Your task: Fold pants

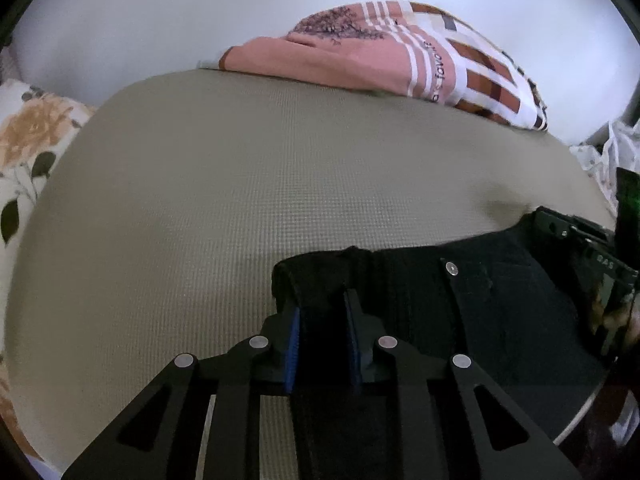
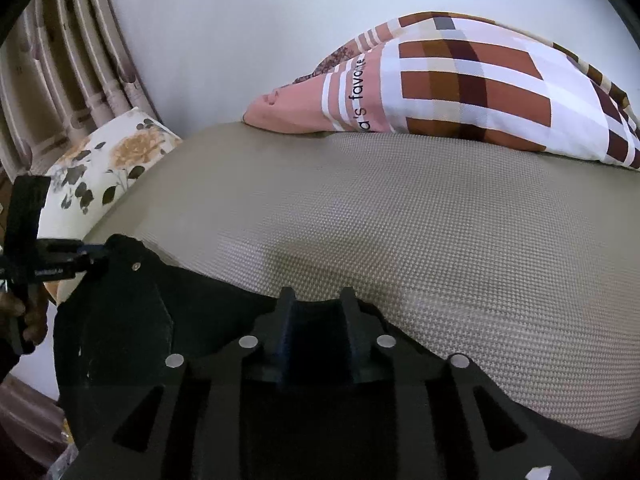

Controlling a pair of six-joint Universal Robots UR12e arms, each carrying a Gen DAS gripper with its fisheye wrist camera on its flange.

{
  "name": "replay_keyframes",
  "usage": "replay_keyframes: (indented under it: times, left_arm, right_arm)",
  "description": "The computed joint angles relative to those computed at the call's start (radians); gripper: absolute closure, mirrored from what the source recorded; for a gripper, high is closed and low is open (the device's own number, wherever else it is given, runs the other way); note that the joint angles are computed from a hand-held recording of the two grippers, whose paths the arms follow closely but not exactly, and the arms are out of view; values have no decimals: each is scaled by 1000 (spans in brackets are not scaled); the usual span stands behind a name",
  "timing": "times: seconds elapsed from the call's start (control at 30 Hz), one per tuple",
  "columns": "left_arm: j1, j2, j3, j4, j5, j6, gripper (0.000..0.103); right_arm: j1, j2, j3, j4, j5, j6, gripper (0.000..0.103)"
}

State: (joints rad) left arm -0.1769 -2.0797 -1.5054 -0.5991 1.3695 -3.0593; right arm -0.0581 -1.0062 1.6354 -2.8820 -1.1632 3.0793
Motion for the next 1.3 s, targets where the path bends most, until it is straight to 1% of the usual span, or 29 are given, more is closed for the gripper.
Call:
replay_keyframes:
  times: [0.07, 0.1, 0.13, 0.17, 0.2, 0.23, 0.33, 0.37, 0.43, 0.47, 0.53, 0.6, 0.63, 0.67, 0.7, 0.73, 0.77, 0.83, 0.93, 1.0, 1.03, 1.07, 1.1, 1.13, 1.17, 1.2, 1.23, 1.3]
  left_arm:
    - [3, 5, -17, 31, -3, -3, 76]
    - [2, 5, -23, 43, 0, 0, 71]
    - [-3, 4, -28, 62, 21, 7, 64]
    - [-11, 2, -31, 79, 64, 18, 48]
    - [-16, 1, -34, 91, 97, 23, 36]
    - [-17, 4, -39, 103, 115, 21, 33]
    - [0, 25, -54, 107, 68, -9, 32]
    - [3, 34, -61, 114, 68, -18, 31]
    - [3, 58, -82, 140, 113, -42, 31]
    - [8, 71, -93, 140, 109, -53, 30]
    - [24, 102, -122, 124, 69, -73, 30]
    - [30, 129, -145, 85, 76, -113, 30]
    - [40, 143, -156, 38, 49, -151, 30]
    - [55, 154, -169, -10, -12, -193, 30]
    - [68, 163, -183, -40, -71, -226, 30]
    - [82, 170, -200, -73, -147, -261, 30]
    - [89, 174, -208, -105, -201, -278, 32]
    - [92, 174, -216, -158, -280, -293, 32]
    - [87, 163, -213, -173, -363, -304, 32]
    - [78, 151, -196, -185, -350, -330, 32]
    - [79, 146, -193, -181, -354, -352, 32]
    - [82, 145, -194, -174, -361, -368, 36]
    - [81, 144, -191, -175, -347, -379, 53]
    - [78, 148, -187, -183, -310, -377, 62]
    - [81, 149, -187, -182, -309, -374, 67]
    - [82, 153, -194, -167, -306, -386, 75]
    - [76, 157, -194, -153, -280, -396, 76]
    - [63, 162, -191, -115, -241, -389, 85]
  right_arm:
    - [1, 0, -1, 2, 2, -5, 80]
    - [1, 1, -1, 2, 2, -6, 80]
    - [2, 1, -2, 3, 0, -7, 79]
    - [2, 1, -2, 4, 2, -8, 79]
    - [2, 1, -3, 6, 5, -8, 78]
    - [1, 1, -3, 6, 6, -7, 78]
    - [0, 2, -5, 9, 12, -4, 77]
    - [-1, 3, -5, 9, 16, 0, 77]
    - [-4, 3, -5, 9, 23, 8, 77]
    - [-5, 4, -5, 10, 28, 12, 77]
    - [-7, 4, -5, 9, 32, 18, 77]
    - [-7, 4, -6, 10, 33, 19, 77]
    - [-8, 4, -6, 10, 35, 18, 76]
    - [-8, 4, -6, 10, 37, 19, 76]
    - [-9, 4, -6, 9, 40, 19, 74]
    - [-9, 4, -5, 8, 43, 21, 74]
    - [-10, 3, -3, 6, 45, 22, 74]
    - [-9, 4, -3, 6, 45, 21, 72]
    - [-9, 3, -2, 4, 46, 18, 69]
    - [-9, 2, -1, 4, 48, 17, 67]
    - [-10, 2, -1, 3, 49, 18, 66]
    - [-9, 2, -1, 2, 47, 20, 65]
    - [-9, 1, 0, -2, 45, 25, 59]
    - [-8, 0, 3, -15, 27, 40, 40]
    - [-7, -1, 4, -23, 8, 61, 30]
    - [-10, 0, 6, -36, 8, 88, 25]
    - [-18, 2, 8, -51, 25, 117, 25]
    - [-33, 8, 7, -59, 53, 182, 25]
